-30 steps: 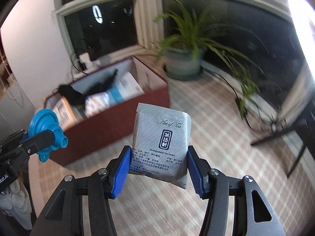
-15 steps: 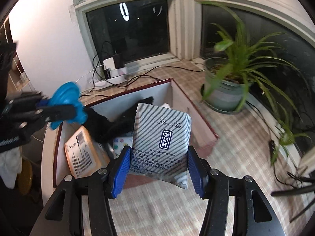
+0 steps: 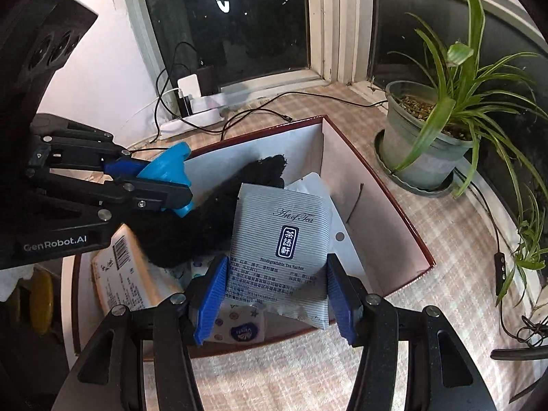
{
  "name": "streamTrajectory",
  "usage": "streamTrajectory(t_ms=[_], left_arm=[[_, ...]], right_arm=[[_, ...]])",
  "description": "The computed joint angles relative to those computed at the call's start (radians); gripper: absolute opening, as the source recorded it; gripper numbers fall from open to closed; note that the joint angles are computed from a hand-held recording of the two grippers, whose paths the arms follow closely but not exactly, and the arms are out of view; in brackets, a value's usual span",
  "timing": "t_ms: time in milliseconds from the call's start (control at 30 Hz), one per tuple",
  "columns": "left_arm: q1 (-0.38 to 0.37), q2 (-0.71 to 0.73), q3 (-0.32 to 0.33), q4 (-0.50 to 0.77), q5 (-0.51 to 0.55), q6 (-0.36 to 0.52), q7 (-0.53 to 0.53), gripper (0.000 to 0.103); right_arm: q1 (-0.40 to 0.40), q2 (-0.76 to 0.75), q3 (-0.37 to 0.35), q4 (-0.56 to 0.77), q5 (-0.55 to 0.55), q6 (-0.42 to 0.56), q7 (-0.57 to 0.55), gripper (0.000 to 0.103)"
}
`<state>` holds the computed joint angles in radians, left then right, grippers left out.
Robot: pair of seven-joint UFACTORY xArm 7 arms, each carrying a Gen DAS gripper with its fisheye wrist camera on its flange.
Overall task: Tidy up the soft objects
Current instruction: 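Open both grippers over the box, dropping the funnel and sachet inside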
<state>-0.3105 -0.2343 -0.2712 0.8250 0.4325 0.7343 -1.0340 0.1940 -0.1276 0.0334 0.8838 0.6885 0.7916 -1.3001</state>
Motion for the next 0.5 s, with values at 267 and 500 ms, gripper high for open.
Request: streamTrajectory(t_ms=[267,500], left_arm=[[0.019,-0.029,0.003,-0.007,0.012,0.023,-0.035,0.053],[0.030,-0.062,-0.007,-0.022,0.018,0.021,-0.051,0.053]], right_arm=[[0.001,0.005,0.001,0.006,0.013,-0.015,0.005,0.069],[0.001,0.010,0.004,0.014,0.014,-0.007,0.012,0.079]])
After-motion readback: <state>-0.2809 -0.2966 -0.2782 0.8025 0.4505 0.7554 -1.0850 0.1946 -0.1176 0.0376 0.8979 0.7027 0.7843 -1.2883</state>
